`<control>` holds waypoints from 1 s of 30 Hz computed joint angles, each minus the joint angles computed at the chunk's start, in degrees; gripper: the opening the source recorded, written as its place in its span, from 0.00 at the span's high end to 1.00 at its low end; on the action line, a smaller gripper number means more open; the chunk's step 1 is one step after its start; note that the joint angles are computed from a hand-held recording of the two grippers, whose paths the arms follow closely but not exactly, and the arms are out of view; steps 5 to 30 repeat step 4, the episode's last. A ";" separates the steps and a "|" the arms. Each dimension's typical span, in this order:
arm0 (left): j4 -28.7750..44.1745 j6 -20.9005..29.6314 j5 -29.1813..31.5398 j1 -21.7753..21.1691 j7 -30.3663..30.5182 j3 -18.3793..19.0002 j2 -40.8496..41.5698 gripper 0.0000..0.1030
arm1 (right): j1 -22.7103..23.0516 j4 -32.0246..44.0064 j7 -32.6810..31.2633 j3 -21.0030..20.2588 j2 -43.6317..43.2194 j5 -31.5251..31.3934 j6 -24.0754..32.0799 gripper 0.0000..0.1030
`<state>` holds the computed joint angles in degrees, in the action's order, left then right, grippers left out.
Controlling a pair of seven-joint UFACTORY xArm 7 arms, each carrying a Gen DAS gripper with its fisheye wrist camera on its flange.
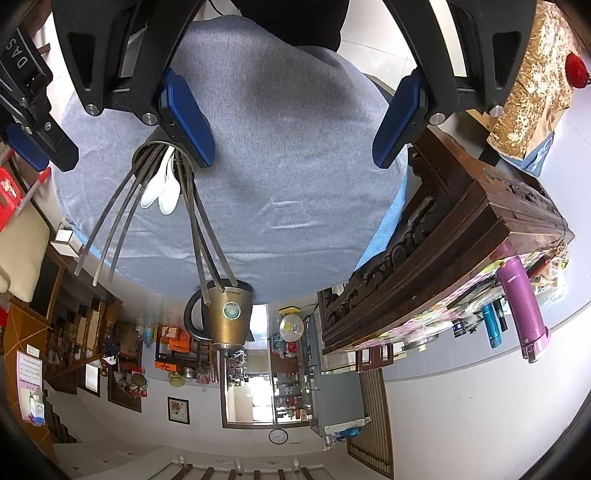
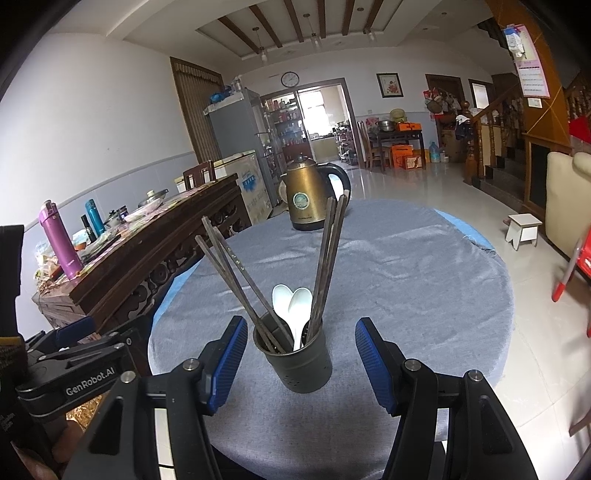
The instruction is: Organize utensils
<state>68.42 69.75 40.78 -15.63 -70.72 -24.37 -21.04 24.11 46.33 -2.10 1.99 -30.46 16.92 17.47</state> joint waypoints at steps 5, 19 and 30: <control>-1.95 -4.53 -2.31 0.38 1.16 3.12 0.03 0.15 | -1.74 0.91 0.71 0.34 1.98 -1.17 -0.36 0.37; -1.95 -4.53 -2.31 0.38 1.16 3.12 0.03 0.15 | -1.74 0.91 0.71 0.34 1.98 -1.17 -0.36 0.37; -1.95 -4.53 -2.31 0.38 1.16 3.12 0.03 0.15 | -1.74 0.91 0.71 0.34 1.98 -1.17 -0.36 0.37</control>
